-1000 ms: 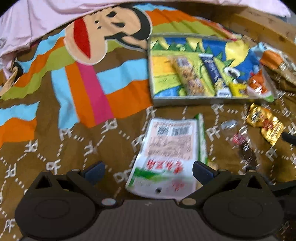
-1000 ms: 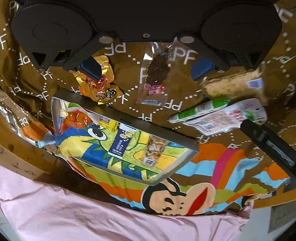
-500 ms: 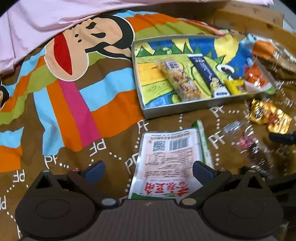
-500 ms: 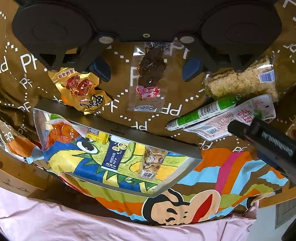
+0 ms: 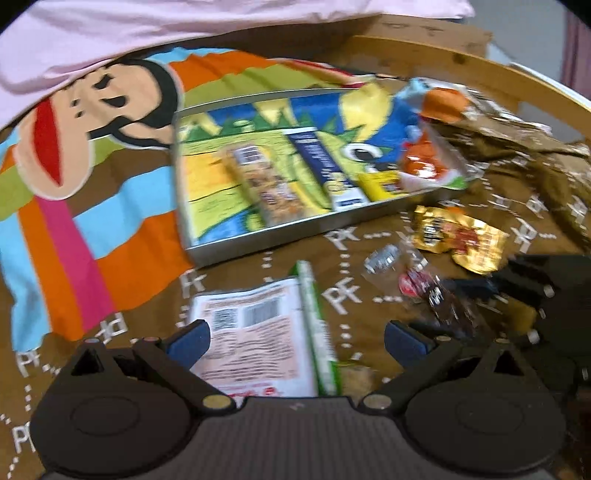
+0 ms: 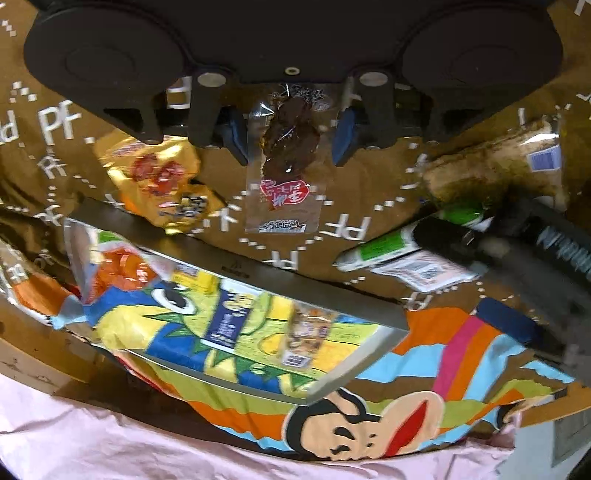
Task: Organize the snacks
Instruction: 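Close the right tool on the jerky packet while the left tool grips the green-and-white tube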
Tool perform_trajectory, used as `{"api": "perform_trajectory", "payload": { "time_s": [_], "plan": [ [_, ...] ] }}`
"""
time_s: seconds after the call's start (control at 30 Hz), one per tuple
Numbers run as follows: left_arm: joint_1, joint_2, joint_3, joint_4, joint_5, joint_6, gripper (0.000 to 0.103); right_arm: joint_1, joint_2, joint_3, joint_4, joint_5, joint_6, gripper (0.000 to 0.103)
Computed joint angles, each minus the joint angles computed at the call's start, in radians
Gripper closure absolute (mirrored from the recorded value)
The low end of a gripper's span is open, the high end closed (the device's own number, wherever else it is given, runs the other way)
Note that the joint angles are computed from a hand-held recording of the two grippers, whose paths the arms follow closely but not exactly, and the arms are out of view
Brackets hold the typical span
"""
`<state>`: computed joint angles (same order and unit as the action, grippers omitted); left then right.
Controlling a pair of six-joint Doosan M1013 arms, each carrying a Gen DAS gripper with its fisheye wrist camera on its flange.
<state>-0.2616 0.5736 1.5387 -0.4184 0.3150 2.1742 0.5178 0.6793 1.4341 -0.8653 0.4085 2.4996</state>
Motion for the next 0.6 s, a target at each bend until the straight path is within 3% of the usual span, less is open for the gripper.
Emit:
{"api": "perform_trajectory", "payload": {
  "time_s": [0.07,0.13,0.27,0.43,0.6],
  "plan": [
    [0.005,-0.002,0.006,-0.134,0.009,0.154,0.001,-0.008,-0.004,-0.009,0.073,0.025,-0.058,0.054],
    [0.011,-0.003,0.008,-0.244,0.030,0.281,0.004,-0.026,-0.011,-0.017,0.228,0.039,-0.193,0.054],
    [0.022,0.006,-0.007,-0.383,0.108,0.416,0.007,-0.051,-0.024,-0.022,0.400,0.059,-0.338,0.054],
    [0.029,0.034,-0.053,-0.358,0.232,0.379,0.009,-0.059,-0.034,-0.016,0.454,0.060,-0.376,0.054],
    [0.025,0.060,-0.093,-0.281,0.270,0.278,0.011,-0.057,-0.029,-0.022,0.450,0.073,-0.380,0.053]
  ]
}}
